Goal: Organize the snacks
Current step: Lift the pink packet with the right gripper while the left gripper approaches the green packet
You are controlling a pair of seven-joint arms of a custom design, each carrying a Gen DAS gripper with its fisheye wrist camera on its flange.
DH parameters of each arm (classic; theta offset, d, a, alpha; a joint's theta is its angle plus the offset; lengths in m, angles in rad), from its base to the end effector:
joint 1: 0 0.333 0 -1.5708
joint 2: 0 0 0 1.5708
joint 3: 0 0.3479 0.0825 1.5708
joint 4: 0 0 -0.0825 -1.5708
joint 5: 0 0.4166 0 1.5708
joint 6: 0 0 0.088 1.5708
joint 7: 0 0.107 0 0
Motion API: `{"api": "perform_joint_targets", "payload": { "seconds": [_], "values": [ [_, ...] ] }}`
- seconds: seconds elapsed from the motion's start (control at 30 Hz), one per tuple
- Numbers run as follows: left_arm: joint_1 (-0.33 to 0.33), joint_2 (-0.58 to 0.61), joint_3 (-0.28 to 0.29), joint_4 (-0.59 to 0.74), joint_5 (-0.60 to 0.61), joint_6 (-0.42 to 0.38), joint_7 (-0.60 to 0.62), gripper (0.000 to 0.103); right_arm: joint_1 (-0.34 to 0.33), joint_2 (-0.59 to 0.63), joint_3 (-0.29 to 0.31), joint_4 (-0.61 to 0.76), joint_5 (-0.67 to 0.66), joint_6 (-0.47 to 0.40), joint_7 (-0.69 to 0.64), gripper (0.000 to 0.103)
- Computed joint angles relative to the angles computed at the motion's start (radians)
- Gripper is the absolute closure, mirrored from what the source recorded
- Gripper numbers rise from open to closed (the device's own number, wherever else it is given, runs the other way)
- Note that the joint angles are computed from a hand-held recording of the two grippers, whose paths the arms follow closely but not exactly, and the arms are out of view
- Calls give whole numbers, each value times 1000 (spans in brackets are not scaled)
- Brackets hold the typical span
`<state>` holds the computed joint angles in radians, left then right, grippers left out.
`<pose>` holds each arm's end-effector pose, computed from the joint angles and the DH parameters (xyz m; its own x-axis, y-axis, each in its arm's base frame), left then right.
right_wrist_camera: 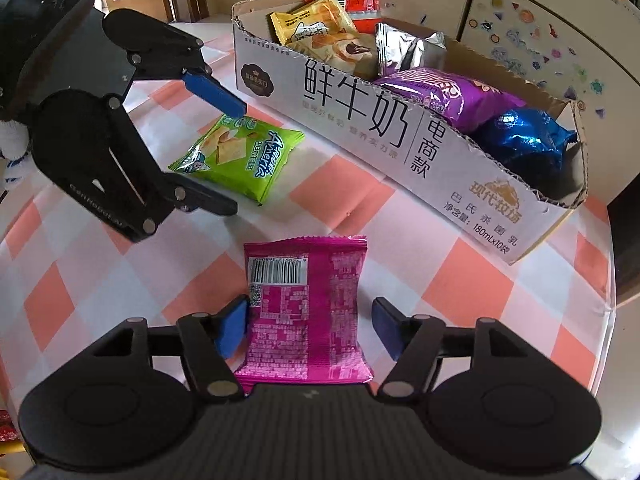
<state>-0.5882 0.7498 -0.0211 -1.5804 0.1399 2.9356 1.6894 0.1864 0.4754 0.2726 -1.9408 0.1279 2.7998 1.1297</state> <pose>0.6441 -0.4562 0.2663 -0.7082 -0.6892 -0.1530 -0.5184 0.6548 -0.5499 0.6300 0.2880 0.2911 0.6747 -0.7374 -0.0318 -0.6788 -0.6030 -0.4190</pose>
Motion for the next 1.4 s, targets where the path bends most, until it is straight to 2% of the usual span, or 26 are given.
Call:
{"api": "perform_joint_targets", "payload": {
  "seconds": [0.2,0.33,0.43,0.73,0.93,1.03,1.1,1.3,1.4],
  "values": [
    [16,9,-8,15,-5,24,31,22,-8,0,8,-2,7,3,-10,29],
    [35,41,-32,67,-16,-38,64,21,-9,1,8,-1,8,3,-12,29],
    [64,53,-67,85,-44,-50,83,20,-10,-1,10,-5,10,5,-14,29],
    [106,41,-113,70,-112,-95,79,19,-6,-1,6,-3,9,4,-11,29],
    [112,31,-108,45,-144,-98,40,7,-7,-1,6,-3,7,2,-12,29],
    [98,18,-92,32,-131,-109,19,6,-6,0,5,-3,7,5,-9,29],
    [89,14,-83,25,-127,-102,-6,8,-4,0,4,-4,6,8,-4,29],
    [87,-5,-92,0,-121,-89,-30,22,4,-3,-4,-5,-6,11,15,32],
    [90,-15,-99,-14,-120,-78,-34,33,-1,-3,1,-5,-3,16,18,42]
  ]
}}
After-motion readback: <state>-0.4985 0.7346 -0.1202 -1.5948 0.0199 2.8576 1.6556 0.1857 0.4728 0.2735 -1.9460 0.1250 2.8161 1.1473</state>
